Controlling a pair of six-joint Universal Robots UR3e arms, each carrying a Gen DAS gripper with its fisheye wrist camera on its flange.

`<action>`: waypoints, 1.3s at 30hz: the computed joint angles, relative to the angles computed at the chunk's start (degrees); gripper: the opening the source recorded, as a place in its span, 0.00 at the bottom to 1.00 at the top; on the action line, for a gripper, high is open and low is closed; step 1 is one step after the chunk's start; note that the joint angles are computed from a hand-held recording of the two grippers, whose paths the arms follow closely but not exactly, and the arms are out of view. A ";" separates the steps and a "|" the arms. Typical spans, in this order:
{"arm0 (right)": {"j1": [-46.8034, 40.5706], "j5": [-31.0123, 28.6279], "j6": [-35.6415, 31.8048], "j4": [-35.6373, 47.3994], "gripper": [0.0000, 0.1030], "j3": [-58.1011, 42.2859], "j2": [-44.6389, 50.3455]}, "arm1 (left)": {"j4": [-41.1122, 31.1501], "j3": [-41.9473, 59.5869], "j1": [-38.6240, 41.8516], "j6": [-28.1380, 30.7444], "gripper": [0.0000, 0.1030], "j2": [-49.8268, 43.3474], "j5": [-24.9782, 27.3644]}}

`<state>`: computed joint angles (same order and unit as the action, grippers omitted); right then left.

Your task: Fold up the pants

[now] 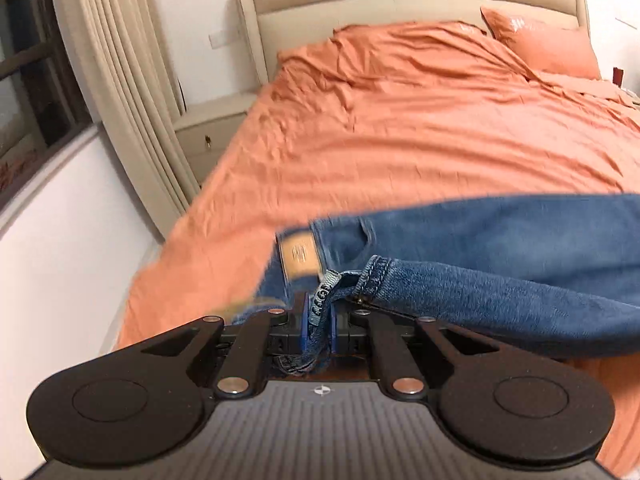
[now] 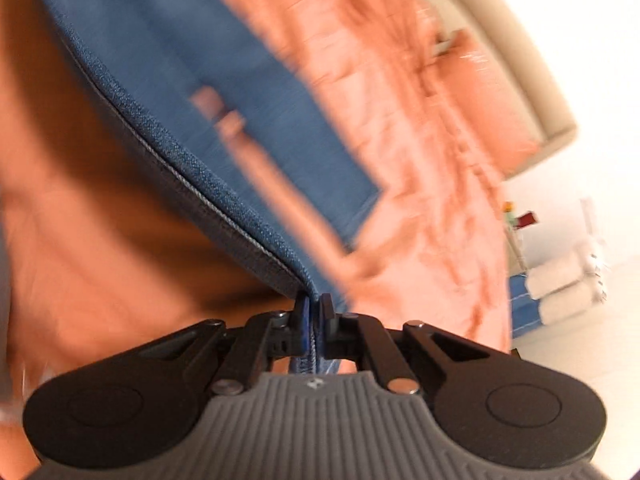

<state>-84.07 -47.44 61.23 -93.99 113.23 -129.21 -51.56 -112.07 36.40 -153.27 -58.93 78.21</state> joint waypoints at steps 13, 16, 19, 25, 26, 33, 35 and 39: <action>51.17 -35.49 57.22 -45.11 0.00 -34.08 54.53 | 6.24 39.80 -19.31 -11.15 0.11 -48.15 18.08; 56.39 -41.38 60.28 -41.97 0.00 -48.08 67.79 | 2.80 50.76 -20.52 -12.01 0.11 -59.09 19.77; 60.03 -46.06 61.64 -38.99 0.00 -59.32 79.13 | -0.76 60.76 -21.59 -12.72 0.11 -68.74 21.12; 63.73 -50.93 62.33 -32.71 0.00 -78.26 95.83 | -9.98 82.26 -22.60 -13.71 0.11 -86.42 23.18; 64.03 -51.39 62.38 -31.10 0.00 -81.65 98.25 | -10.51 84.06 -22.64 -13.60 0.11 -88.13 23.32; 63.82 -50.69 63.45 -31.59 0.00 -84.20 102.08 | -9.11 84.53 -23.27 -13.25 0.11 -89.98 24.10; 63.55 -50.36 63.51 -36.71 0.00 -77.17 98.59 | -2.21 74.73 -23.22 -13.82 0.11 -84.50 23.96; 61.00 -46.63 63.72 -43.81 0.00 -65.01 89.77 | 9.16 58.02 -22.23 -14.65 0.11 -73.01 21.89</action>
